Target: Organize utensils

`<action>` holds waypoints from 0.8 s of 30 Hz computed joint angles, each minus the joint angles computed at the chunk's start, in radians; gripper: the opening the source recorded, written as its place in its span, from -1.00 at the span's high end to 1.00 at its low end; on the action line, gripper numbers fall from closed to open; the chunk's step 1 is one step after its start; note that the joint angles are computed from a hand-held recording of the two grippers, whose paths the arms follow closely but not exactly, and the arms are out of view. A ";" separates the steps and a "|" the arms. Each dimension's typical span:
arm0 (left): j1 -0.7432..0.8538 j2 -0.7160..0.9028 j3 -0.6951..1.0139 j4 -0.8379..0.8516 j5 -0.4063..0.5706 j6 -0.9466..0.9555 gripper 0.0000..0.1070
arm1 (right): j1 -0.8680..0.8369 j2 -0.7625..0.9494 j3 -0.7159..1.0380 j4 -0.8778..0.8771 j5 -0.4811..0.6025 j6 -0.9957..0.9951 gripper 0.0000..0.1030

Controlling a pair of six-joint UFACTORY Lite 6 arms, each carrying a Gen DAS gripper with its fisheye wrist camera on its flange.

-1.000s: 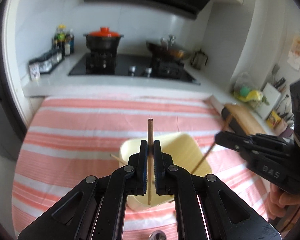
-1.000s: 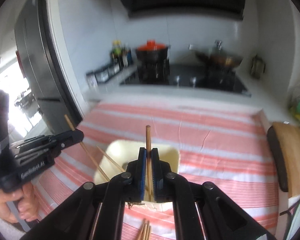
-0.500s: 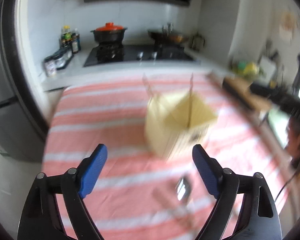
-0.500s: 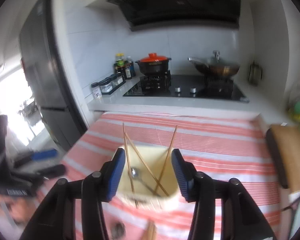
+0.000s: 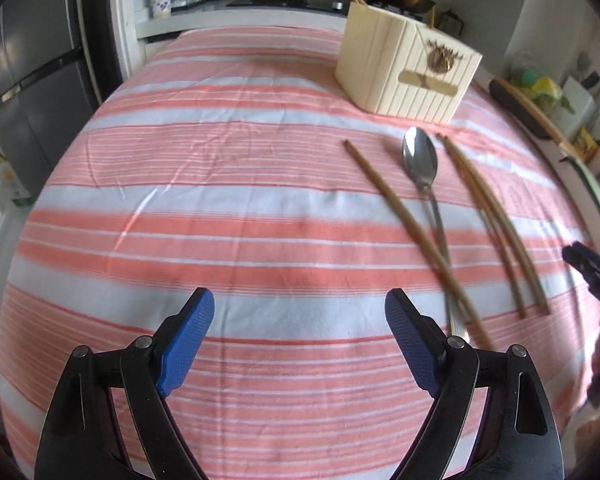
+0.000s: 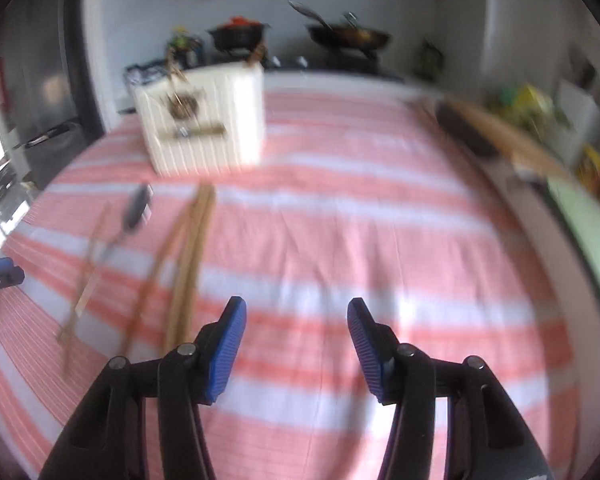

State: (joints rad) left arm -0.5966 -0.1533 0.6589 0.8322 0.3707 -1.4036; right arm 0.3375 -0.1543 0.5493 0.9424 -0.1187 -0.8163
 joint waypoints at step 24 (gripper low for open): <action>-0.044 0.143 0.019 0.338 0.056 -0.376 -0.92 | 0.025 0.095 -0.016 0.065 -0.089 0.007 -0.05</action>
